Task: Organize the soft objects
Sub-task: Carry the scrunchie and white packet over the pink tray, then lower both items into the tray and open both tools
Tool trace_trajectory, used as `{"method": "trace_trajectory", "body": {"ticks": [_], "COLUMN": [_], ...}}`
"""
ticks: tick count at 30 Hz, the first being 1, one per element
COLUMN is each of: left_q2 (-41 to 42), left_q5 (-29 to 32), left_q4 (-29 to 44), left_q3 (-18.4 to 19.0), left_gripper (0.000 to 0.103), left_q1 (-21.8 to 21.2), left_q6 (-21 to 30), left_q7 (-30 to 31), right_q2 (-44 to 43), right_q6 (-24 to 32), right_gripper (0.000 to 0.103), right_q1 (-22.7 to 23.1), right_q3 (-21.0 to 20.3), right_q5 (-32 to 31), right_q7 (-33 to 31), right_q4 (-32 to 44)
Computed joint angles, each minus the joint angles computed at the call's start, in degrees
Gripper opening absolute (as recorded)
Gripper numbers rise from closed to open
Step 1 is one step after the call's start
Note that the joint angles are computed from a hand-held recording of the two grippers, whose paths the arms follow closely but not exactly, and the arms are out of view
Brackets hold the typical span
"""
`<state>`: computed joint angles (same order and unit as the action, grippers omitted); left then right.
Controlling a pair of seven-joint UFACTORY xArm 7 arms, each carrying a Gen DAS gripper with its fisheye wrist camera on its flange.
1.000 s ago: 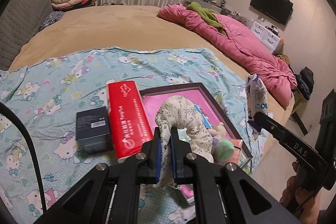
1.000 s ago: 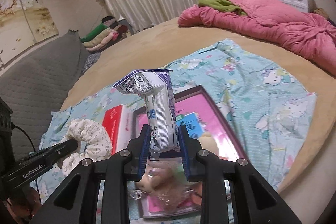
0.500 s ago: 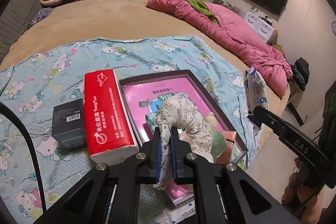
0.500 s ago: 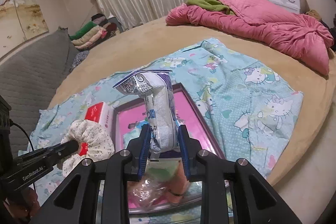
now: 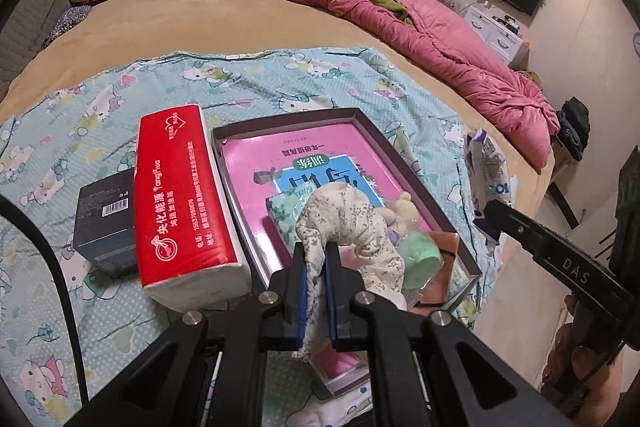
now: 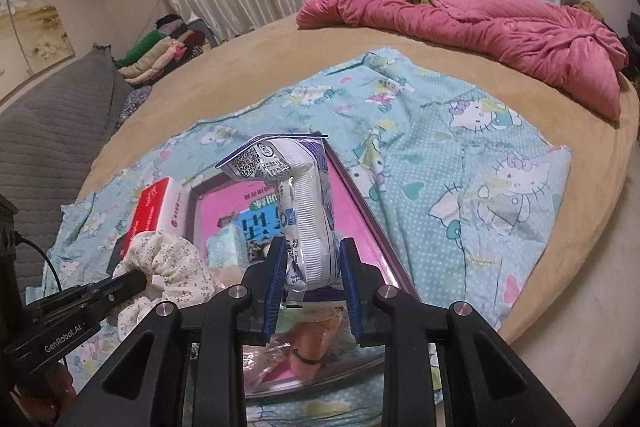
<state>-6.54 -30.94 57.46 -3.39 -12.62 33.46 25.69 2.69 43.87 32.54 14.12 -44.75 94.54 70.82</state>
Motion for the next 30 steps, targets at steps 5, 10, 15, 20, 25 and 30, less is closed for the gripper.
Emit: {"method": "trace_trajectory", "body": {"ticks": [5, 10, 15, 20, 25, 30], "left_q2": [1.34, 2.88, 4.23, 4.94, 5.21, 5.76], "left_q5": [-0.04, 0.15, 0.18, 0.46, 0.12, -0.09], "left_q4": [0.41, 0.87, 1.40, 1.56, 1.63, 2.07], "left_q3": [-0.29, -0.62, -0.96, -1.33, -1.52, -1.79], "left_gripper": [0.008, 0.008, 0.008, 0.008, 0.008, 0.008], "left_q1": [0.02, 0.40, 0.82, 1.14, 1.28, 1.23], "left_q6": [-0.47, -0.93, -1.38, -1.61, -1.83, -2.10], "left_q7": [-0.25, -0.91, -1.09, -1.53, -1.20, -1.35], "right_q2": [0.23, 1.14, 2.24, 3.77, 5.85, 7.46], "right_q6": [0.51, -0.13, 0.17, 0.84, 1.34, 0.34], "right_gripper": [0.028, 0.028, 0.028, 0.028, 0.028, 0.028], "right_q1": [-0.36, -0.61, -0.30, -0.08, 0.21, 0.28], "right_q3": [-0.16, -0.41, -0.93, -1.61, -2.52, -3.58], "right_q5": [2.84, 6.22, 7.41, 8.23, 9.32, 10.82], "right_q7": [-1.66, -3.59, -4.45, -5.74, -8.11, -9.64], "right_q4": [-0.75, -1.35, -0.96, 0.31, 2.08, 2.79]}}
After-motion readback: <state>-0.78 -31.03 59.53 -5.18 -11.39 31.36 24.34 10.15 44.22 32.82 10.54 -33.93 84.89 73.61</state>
